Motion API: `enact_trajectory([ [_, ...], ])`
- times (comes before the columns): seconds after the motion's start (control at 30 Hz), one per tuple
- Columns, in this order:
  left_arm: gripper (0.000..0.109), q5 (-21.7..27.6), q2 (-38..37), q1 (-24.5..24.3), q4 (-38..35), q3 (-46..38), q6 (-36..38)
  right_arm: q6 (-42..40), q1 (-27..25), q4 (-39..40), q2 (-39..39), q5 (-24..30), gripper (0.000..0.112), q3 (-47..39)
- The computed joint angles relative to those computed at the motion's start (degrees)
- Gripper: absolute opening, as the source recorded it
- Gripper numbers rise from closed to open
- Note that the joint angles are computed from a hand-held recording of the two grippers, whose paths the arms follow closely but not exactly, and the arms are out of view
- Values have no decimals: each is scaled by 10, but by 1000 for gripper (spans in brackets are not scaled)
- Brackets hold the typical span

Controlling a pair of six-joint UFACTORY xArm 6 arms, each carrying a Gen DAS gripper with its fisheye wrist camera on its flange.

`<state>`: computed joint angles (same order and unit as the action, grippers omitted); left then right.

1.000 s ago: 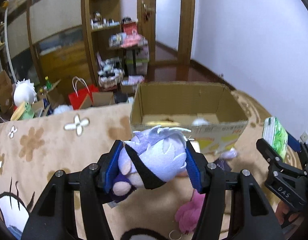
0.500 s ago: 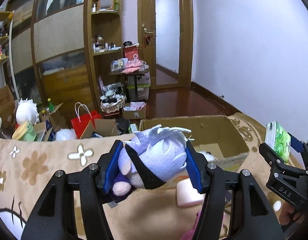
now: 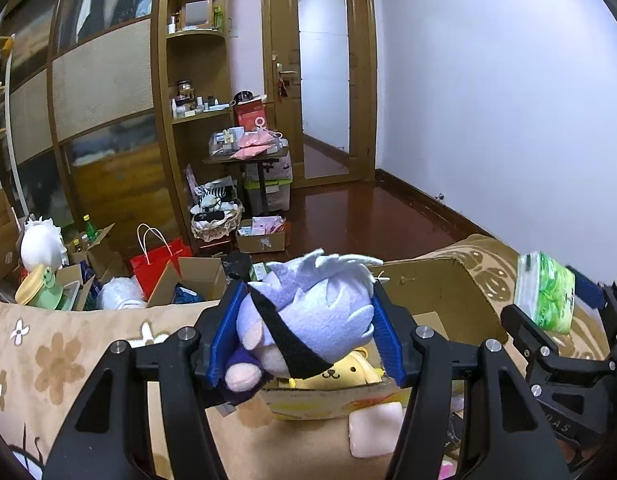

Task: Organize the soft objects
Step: 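Lift the doll and green tissue pack and carry both over the box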

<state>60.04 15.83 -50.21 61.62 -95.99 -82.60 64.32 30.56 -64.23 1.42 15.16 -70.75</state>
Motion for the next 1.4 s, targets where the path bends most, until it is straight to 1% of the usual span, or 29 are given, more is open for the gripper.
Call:
enact_trajectory([
  [0.17,59,-21,15,19,-15,-11,0,-25,-1,8,33,-13,93,-33],
  [0.3,59,-36,15,32,-20,-3,-3,-46,-4,20,54,-25,93,-52],
  [0.47,60,-59,16,49,-26,6,-11,-90,-7,72,82,-35,93,-72],
  [0.53,60,-77,13,57,-31,16,-17,-99,-6,79,95,-35,93,-82],
  [0.63,60,-89,21,64,-43,13,-11,-109,-9,91,100,-40,93,-82],
  [0.8,60,-98,43,66,-62,-5,18,-127,-14,122,109,-52,93,-86],
  [0.9,60,-89,62,63,-72,-25,46,-136,-19,141,115,-62,93,-87],
  [1.1,61,-94,77,66,-94,-34,56,-168,-20,173,120,-77,93,-82],
  [1.2,64,-93,80,67,-101,-32,62,-191,-22,199,123,-85,93,-80],
  [1.27,67,-87,84,65,-100,-37,71,-232,-22,242,126,-96,93,-75],
  [1.4,67,-87,90,65,-105,-43,79,-296,-19,310,128,-103,94,-63],
])
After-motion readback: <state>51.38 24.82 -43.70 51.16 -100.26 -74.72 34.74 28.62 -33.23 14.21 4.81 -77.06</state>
